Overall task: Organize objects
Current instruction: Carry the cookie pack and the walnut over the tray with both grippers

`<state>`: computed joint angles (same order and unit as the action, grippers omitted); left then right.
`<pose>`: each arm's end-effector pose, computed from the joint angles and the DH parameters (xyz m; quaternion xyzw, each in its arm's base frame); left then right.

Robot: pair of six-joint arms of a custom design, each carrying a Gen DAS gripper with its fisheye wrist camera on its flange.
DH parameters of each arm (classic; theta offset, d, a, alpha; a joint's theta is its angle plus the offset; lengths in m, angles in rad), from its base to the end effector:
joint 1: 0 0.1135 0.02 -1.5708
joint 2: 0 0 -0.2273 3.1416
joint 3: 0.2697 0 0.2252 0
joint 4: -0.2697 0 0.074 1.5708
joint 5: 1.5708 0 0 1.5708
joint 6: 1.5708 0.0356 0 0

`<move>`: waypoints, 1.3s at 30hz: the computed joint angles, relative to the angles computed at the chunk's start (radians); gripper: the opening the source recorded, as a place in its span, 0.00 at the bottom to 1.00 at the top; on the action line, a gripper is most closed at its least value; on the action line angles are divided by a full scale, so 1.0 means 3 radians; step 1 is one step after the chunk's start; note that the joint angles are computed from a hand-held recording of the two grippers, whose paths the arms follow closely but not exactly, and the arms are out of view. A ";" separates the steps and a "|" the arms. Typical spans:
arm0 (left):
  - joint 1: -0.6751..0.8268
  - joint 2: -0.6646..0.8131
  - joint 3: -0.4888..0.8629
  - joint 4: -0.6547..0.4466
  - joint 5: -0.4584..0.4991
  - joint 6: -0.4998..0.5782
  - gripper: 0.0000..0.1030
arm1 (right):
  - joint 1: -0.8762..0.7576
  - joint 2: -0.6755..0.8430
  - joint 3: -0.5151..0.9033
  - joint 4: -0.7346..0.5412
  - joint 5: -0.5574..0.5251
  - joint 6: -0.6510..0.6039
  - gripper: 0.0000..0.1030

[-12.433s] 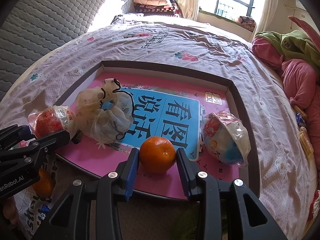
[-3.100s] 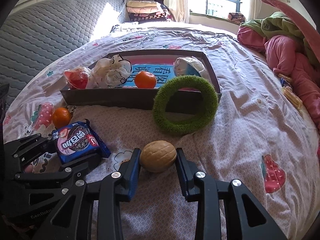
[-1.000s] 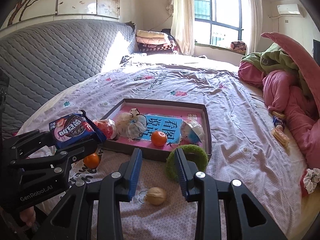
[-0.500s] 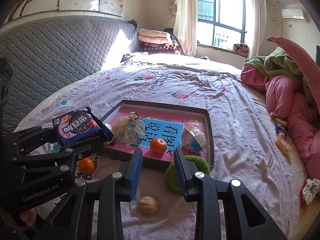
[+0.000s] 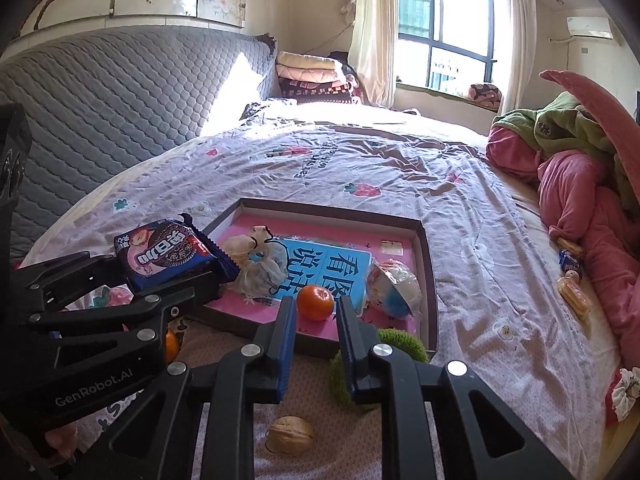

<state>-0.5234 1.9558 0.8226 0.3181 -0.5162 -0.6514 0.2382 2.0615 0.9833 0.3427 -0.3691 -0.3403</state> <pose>0.2891 -0.1466 0.0766 -0.1514 0.8908 -0.0002 0.4284 0.3489 0.0979 0.0792 -0.3276 0.8400 0.1472 0.4068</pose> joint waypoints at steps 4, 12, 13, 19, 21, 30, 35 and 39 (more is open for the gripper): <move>0.0075 0.0115 0.0090 0.0003 0.0077 0.0016 0.50 | 0.0005 0.0087 0.0107 -0.0040 0.0007 0.0010 0.20; 0.0206 0.0378 0.0290 0.0004 0.0208 0.0040 0.50 | 0.0037 0.0280 0.0317 -0.0107 0.0048 0.0033 0.20; 0.0227 0.0414 0.0317 0.0007 0.0230 0.0044 0.50 | 0.0034 0.0300 0.0337 -0.0110 0.0042 0.0035 0.20; 0.0327 0.0618 0.0509 -0.0027 0.0337 0.0075 0.51 | 0.0040 0.0450 0.0525 -0.0182 0.0047 0.0050 0.20; 0.0360 0.0684 0.0575 -0.0048 0.0364 0.0082 0.50 | 0.0040 0.0497 0.0586 -0.0211 0.0047 0.0053 0.20; 0.0446 0.0915 0.0771 -0.0079 0.0432 0.0082 0.51 | 0.0054 0.0717 0.0862 -0.0323 0.0058 0.0065 0.20; 0.0494 0.1006 0.0842 -0.0090 0.0492 0.0079 0.51 | 0.0068 0.0847 0.1030 -0.0410 0.0075 0.0070 0.20; 0.0513 0.1060 0.0884 -0.0092 0.0504 0.0077 0.51 | 0.0084 0.0949 0.1158 -0.0465 0.0100 0.0070 0.20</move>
<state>-0.3697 2.2740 1.0879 0.2905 -0.3648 -0.6282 0.2634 2.3461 1.3308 0.2031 -0.3391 -0.3193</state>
